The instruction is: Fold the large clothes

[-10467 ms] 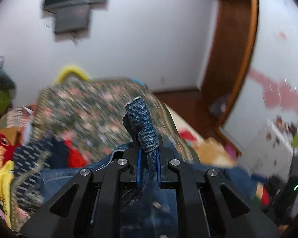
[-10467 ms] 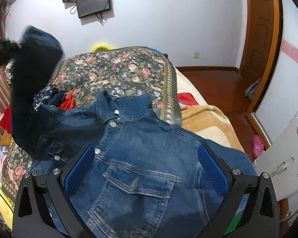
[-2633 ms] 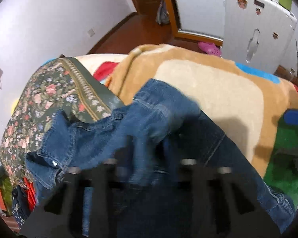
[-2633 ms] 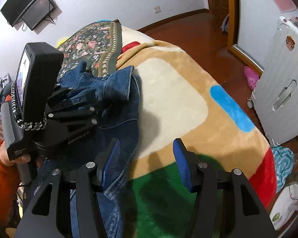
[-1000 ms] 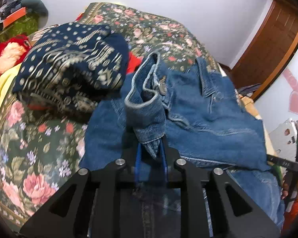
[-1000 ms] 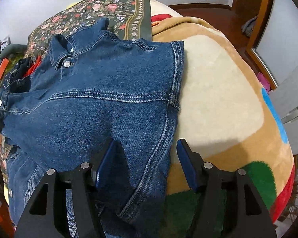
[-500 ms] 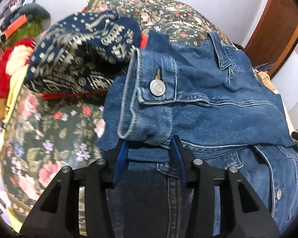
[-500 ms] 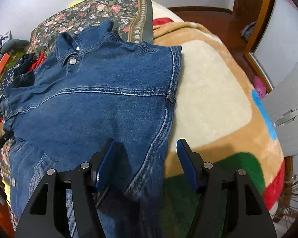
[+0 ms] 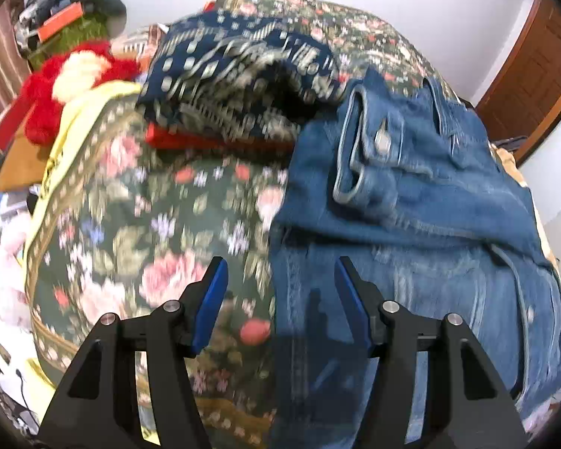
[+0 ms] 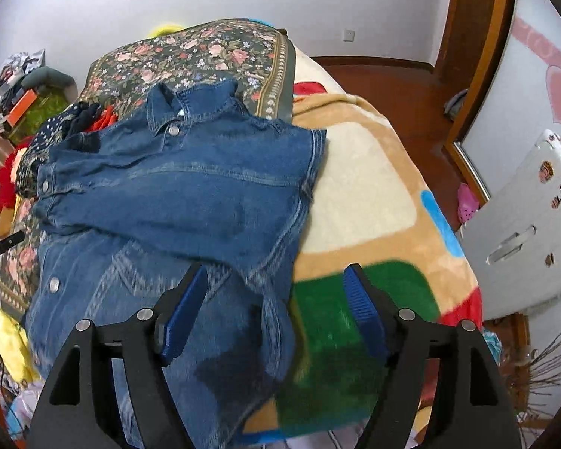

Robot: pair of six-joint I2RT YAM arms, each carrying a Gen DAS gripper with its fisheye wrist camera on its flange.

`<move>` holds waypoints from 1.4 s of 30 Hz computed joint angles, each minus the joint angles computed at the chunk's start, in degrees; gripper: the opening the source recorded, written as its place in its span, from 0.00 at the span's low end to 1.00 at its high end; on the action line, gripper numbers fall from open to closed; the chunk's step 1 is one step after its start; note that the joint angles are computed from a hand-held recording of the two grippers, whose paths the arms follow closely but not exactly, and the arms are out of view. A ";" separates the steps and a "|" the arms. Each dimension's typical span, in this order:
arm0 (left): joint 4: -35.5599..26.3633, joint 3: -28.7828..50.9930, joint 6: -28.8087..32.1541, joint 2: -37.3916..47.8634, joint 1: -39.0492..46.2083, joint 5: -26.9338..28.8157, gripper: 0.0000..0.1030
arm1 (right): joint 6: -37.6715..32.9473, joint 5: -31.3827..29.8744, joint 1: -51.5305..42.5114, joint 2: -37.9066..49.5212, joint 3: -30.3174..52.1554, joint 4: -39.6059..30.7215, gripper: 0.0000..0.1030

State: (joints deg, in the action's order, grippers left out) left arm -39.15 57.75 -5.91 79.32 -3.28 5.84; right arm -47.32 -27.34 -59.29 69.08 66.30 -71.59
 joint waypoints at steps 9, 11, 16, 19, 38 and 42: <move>-0.09 -11.26 -0.38 -2.91 8.38 15.51 0.57 | -2.58 1.07 -6.06 0.12 -6.50 -3.16 0.70; 0.16 -13.49 -0.74 -2.23 9.94 19.26 0.57 | -1.56 0.09 -6.86 0.37 -7.49 -3.37 0.70; 2.42 -18.26 -4.06 -1.33 12.54 26.99 0.57 | -0.95 -1.18 -7.86 1.53 -7.85 -5.21 0.70; 2.72 -19.96 -2.89 -2.73 14.24 33.24 0.50 | -2.98 -2.64 -8.72 1.97 -8.10 -6.87 0.68; 0.73 4.37 -9.81 -7.64 6.48 29.45 0.12 | 4.15 -16.64 -2.23 4.23 2.59 -6.95 0.10; 5.65 10.97 -11.49 -2.11 3.13 21.45 0.12 | 13.58 -17.76 2.76 6.20 6.08 0.86 0.10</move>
